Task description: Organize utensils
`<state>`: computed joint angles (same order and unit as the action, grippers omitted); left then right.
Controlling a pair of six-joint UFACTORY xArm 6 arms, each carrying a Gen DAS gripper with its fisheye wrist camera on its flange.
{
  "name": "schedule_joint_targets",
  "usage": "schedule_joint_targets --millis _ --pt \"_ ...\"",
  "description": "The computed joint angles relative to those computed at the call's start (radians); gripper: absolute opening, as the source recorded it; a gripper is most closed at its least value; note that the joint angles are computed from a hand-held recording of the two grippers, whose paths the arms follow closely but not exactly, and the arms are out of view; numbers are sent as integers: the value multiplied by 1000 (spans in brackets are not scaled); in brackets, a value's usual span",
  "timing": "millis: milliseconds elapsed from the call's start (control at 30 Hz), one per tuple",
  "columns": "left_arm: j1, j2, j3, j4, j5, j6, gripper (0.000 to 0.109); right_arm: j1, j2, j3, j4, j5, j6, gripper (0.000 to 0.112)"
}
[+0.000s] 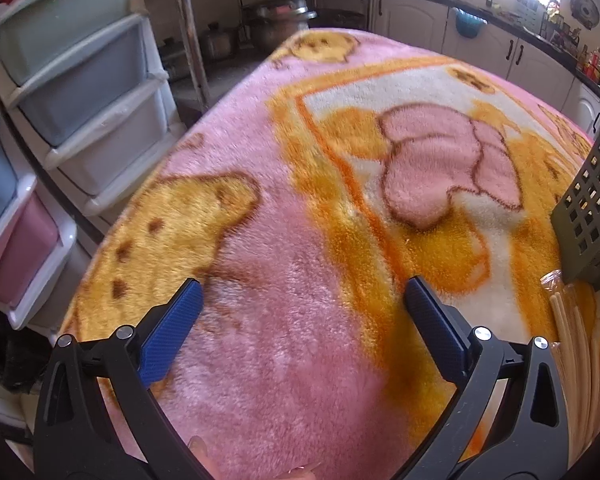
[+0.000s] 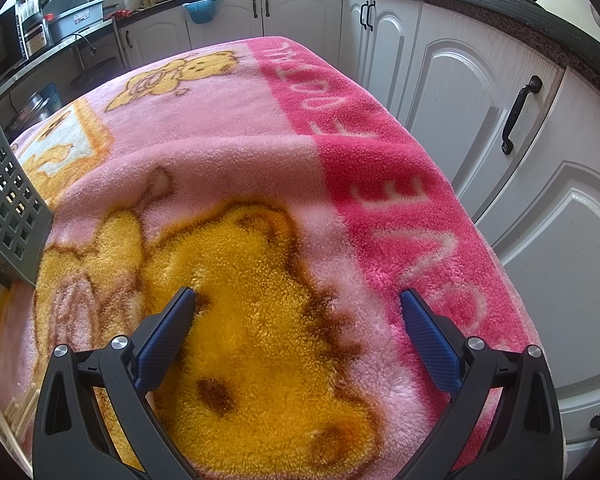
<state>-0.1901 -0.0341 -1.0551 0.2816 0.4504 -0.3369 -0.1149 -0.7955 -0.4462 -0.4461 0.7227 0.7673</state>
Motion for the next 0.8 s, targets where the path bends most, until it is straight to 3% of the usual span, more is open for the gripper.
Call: schedule_joint_targets --millis 167,267,300,433,533,567,633,733,800 --pt "5 -96 97 104 -119 -80 94 -6 -73 41 -36 -43 61 97" --pt "-3 -158 157 80 -174 -51 94 61 -191 88 -272 -45 254 97" --pt "-5 -175 173 76 -191 -48 94 128 -264 95 -376 8 305 97" --pt "-27 -285 276 10 -279 -11 94 543 -440 131 -773 293 542 97" --pt "-51 -327 311 -31 -293 7 94 857 -467 136 -887 516 615 97" --pt "-59 -337 316 -25 -282 -2 94 920 -446 123 -883 565 629 97" --pt "-71 -347 322 -70 -274 28 94 954 -419 105 -858 565 634 97" --pt "-96 -355 325 -245 -245 162 94 995 -385 81 -842 579 659 97" --pt "-97 -364 335 -222 -240 142 94 1011 -371 70 -840 589 666 97"
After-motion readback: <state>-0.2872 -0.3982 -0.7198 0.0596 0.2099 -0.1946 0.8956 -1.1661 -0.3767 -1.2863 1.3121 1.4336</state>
